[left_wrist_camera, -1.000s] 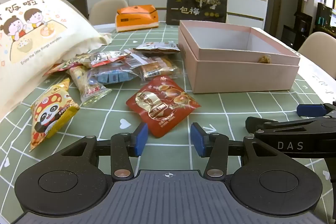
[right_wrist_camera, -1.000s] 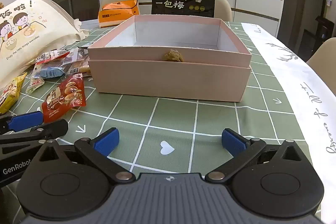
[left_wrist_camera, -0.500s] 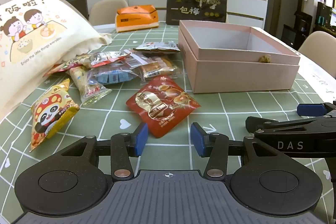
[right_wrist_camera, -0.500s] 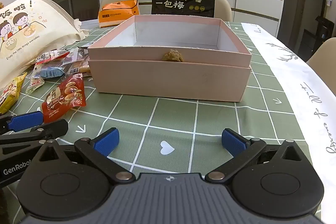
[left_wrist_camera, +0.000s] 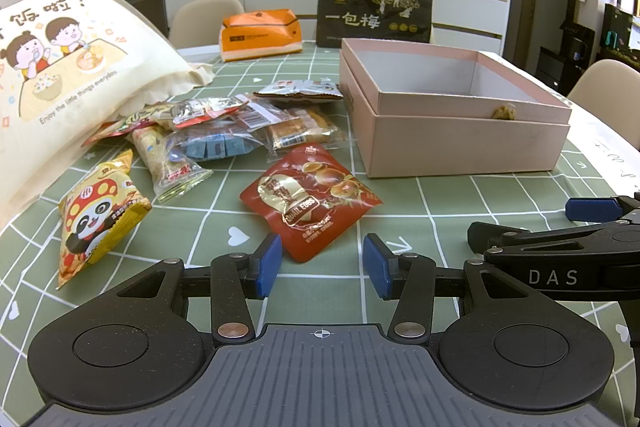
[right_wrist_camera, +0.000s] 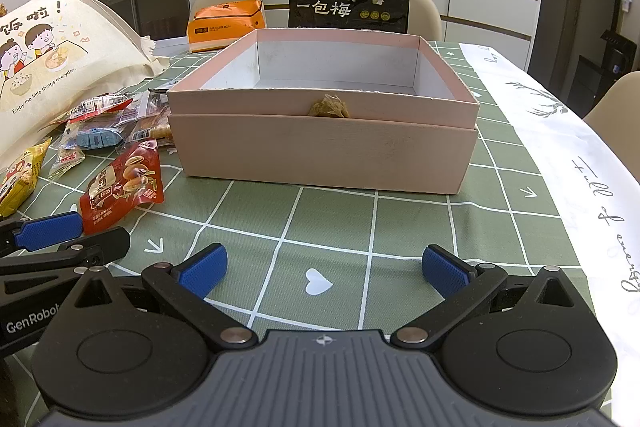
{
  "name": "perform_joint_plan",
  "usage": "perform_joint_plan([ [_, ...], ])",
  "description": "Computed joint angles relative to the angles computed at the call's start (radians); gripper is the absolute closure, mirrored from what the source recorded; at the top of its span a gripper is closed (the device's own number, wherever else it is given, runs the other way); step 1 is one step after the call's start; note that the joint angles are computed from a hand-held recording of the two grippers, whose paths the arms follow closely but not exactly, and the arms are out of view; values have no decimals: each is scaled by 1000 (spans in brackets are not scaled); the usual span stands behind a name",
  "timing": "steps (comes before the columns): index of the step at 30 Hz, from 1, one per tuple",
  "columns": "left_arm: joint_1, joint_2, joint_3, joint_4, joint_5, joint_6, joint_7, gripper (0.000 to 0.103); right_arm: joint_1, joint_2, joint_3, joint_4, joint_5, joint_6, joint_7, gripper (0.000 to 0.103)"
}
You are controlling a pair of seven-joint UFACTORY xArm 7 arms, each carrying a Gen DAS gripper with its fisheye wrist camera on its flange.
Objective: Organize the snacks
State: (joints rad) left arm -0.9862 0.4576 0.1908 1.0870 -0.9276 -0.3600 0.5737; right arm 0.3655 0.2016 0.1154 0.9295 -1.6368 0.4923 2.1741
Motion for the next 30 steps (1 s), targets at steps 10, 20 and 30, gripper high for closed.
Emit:
perform_joint_plan([
  [10,-5,1,7,1,9,4,-11,51,0,0,-1,0,0,0,0,0],
  [20,-12,5,20,2,14,6,-15,50,0,0,-1,0,0,0,0,0],
  [30,-32,8,38,4,2,8,-11,49,0,-1,-1,-1,0,0,0,0],
])
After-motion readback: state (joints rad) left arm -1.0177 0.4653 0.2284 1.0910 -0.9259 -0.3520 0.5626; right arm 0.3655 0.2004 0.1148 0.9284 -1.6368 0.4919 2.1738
